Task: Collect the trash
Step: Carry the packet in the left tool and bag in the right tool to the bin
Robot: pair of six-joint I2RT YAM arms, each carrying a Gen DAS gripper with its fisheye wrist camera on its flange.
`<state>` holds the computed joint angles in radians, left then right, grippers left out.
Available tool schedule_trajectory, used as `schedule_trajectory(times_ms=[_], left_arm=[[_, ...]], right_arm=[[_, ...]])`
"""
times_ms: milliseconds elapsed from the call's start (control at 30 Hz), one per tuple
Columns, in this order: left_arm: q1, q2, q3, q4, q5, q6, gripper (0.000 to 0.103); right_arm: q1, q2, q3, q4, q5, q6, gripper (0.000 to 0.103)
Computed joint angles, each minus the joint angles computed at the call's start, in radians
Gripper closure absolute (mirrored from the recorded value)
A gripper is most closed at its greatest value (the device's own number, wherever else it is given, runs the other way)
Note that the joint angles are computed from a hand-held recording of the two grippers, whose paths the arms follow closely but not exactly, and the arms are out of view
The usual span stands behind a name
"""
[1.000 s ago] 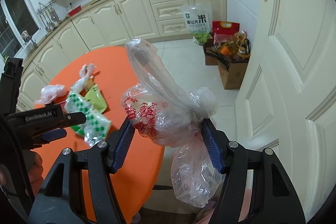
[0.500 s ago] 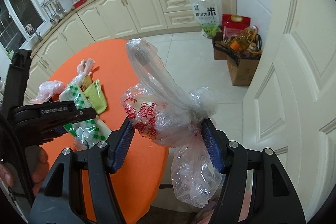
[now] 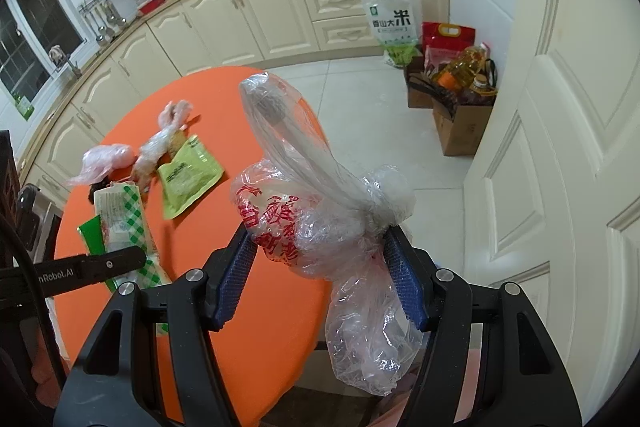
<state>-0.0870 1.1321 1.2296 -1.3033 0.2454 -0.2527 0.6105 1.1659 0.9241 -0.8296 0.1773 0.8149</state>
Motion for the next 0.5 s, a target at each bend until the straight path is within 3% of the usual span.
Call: schedule_trajectory(times_ms=[367,500], left_arm=[[0.012,-0.167,-0.021,-0.106,0.003,0.060,0.091],[-0.080,-0.235,-0.002,-0.124,-0.064,0.011,0.093]], right_arm=[[0.230,-0.035,0.048,-0.129,0.123,0.187,0.041],[0.302,-0.058,0.076,-0.206,0.181,0.259,0.041]])
